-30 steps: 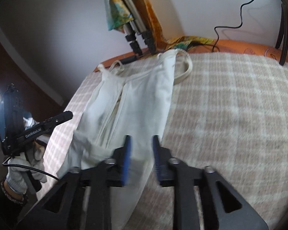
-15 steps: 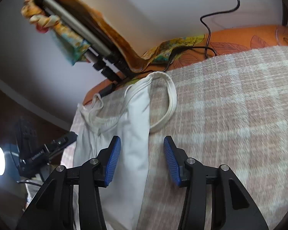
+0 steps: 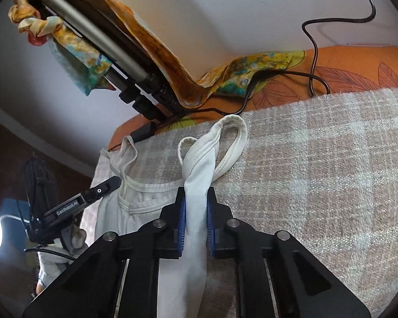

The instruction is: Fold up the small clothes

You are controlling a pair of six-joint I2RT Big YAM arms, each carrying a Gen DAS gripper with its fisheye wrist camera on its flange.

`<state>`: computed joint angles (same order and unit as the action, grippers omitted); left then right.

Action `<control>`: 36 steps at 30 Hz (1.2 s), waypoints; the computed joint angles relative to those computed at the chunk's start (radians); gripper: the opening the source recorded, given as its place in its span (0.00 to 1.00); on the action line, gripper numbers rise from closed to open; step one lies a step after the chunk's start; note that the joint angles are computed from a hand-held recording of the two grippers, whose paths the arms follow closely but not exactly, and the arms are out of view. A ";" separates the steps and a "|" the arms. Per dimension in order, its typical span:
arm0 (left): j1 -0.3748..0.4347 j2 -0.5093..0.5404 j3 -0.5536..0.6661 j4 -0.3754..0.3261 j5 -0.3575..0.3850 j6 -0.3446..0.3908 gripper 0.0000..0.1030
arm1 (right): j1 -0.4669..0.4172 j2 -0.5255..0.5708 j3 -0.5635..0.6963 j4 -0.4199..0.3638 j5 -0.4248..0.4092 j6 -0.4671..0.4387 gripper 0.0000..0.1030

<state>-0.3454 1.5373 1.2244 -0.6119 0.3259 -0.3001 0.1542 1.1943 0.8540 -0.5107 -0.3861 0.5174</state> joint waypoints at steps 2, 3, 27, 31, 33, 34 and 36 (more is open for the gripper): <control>0.000 -0.014 -0.012 0.017 -0.001 -0.002 0.00 | 0.002 -0.006 -0.007 0.007 0.004 0.009 0.09; 0.001 -0.024 -0.018 0.024 0.002 -0.001 0.00 | 0.005 -0.014 -0.013 0.013 0.007 0.015 0.09; 0.013 -0.451 -0.203 -0.077 0.021 0.058 0.00 | 0.154 -0.376 -0.008 -0.219 0.132 -0.101 0.07; 0.024 -0.542 -0.259 -0.115 0.027 0.077 0.00 | 0.247 -0.432 -0.018 -0.261 0.219 -0.107 0.07; 0.026 -0.584 -0.291 -0.131 0.022 0.083 0.00 | 0.300 -0.469 -0.034 -0.280 0.274 -0.101 0.07; 0.028 -0.605 -0.309 -0.138 0.022 0.087 0.00 | 0.328 -0.491 -0.044 -0.296 0.300 -0.100 0.07; 0.033 -0.647 -0.346 -0.154 0.022 0.098 0.00 | 0.399 -0.523 -0.066 -0.312 0.367 -0.081 0.07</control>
<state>-0.3127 0.8899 0.8784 -0.7660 0.3482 -0.2023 0.5535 0.6711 0.7884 -0.8223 -0.0190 0.4360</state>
